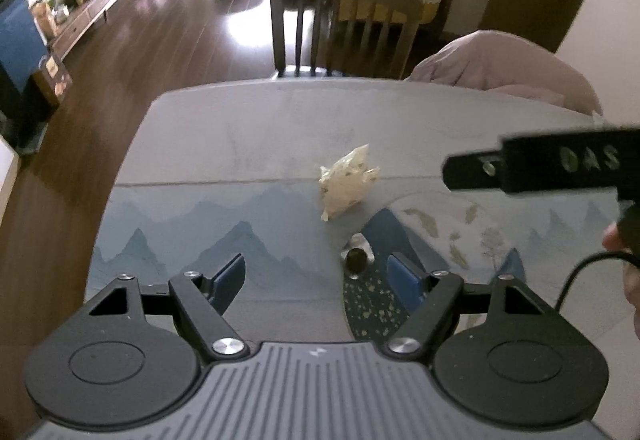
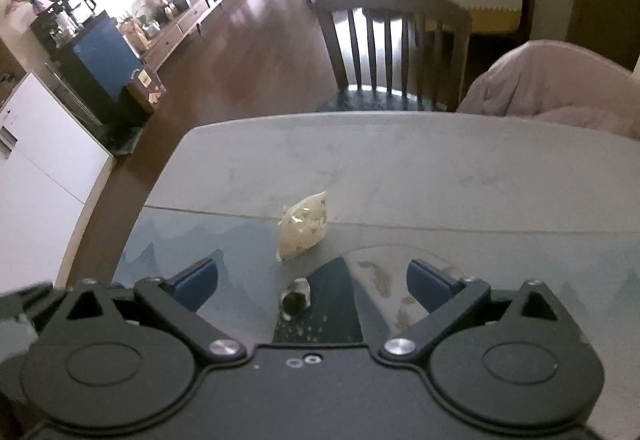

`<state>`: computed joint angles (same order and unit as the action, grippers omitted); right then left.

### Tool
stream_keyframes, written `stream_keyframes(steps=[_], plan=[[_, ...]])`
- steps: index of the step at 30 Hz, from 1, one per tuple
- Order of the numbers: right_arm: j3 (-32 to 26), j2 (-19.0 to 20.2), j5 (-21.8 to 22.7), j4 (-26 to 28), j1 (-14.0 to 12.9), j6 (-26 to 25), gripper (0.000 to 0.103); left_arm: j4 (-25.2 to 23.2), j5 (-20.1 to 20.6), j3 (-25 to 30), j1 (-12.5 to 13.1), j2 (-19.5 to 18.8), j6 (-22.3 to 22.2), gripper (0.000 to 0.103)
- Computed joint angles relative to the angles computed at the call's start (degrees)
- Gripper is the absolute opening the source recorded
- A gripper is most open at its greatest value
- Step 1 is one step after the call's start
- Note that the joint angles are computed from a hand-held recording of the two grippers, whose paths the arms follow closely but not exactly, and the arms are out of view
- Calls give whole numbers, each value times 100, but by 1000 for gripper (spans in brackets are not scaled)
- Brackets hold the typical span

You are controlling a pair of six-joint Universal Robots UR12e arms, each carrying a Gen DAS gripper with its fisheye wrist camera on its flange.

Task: Organize snacks
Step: 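Grasp the cream bag with the right tool while the left tool grasps the black foil ball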

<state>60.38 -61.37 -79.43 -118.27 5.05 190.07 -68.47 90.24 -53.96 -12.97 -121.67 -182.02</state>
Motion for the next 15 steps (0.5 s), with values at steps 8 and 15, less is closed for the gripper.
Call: stream_keyframes(steps=[8, 15], plan=[[-831, 768, 146, 673, 36, -219, 97, -370, -20, 315, 4, -355, -17, 78], [-1469, 1343, 379, 1143, 77, -218, 85, -565, 25, 485, 24, -534, 53, 78]])
